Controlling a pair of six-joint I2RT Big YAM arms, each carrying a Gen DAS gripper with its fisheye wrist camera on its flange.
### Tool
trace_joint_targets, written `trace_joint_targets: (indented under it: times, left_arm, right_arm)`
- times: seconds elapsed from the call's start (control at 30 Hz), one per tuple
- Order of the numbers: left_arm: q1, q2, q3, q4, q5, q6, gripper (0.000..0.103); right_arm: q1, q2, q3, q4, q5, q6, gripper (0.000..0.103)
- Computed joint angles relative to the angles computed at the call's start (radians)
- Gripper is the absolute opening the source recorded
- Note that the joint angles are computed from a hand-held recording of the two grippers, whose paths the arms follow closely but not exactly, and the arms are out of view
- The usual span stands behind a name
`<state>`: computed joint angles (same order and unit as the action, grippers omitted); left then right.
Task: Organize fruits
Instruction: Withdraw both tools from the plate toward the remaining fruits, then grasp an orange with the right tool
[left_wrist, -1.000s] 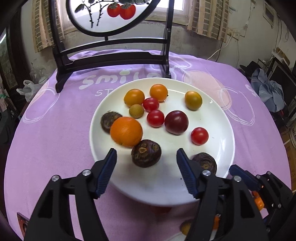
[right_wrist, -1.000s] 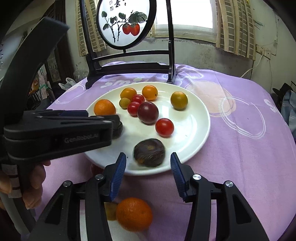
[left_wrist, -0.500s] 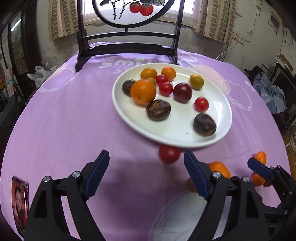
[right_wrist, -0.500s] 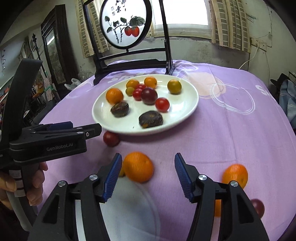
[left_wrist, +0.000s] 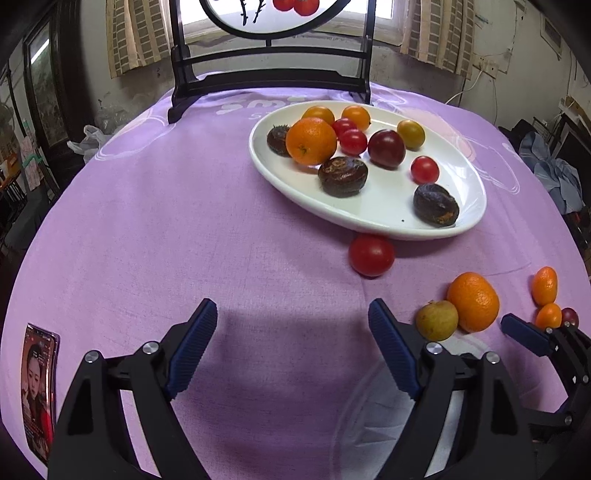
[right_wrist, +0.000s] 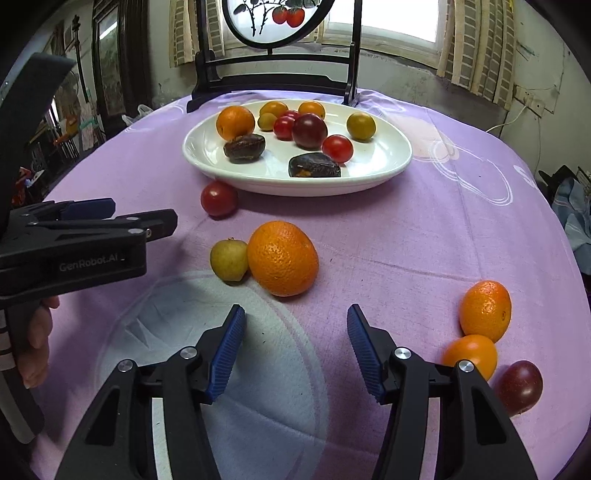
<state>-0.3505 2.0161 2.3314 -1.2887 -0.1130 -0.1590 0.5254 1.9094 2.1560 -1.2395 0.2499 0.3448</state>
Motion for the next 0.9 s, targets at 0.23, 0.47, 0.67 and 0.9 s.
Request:
trace_joint_targets:
  times: [0.23, 0.47, 0.67, 0.9]
  left_arm:
    - [-0.002, 0.011, 0.013, -0.014, 0.012, 0.013, 0.082]
    - [-0.003, 0.016, 0.021, -0.021, 0.017, 0.013, 0.082]
    - [0.004, 0.042, 0.057, -0.058, 0.030, 0.002, 0.083]
    - [0.002, 0.030, 0.035, -0.037, 0.033, 0.004, 0.083]
  right_arm:
    - [-0.005, 0.047, 0.069, -0.020, 0.008, -0.024, 0.053]
    - [-0.013, 0.098, 0.150, -0.036, -0.007, -0.038, 0.045]
    - [-0.019, 0.078, 0.118, -0.010, -0.039, -0.013, 0.038]
    - [-0.034, -0.038, -0.042, 0.045, -0.069, 0.041, 0.038]
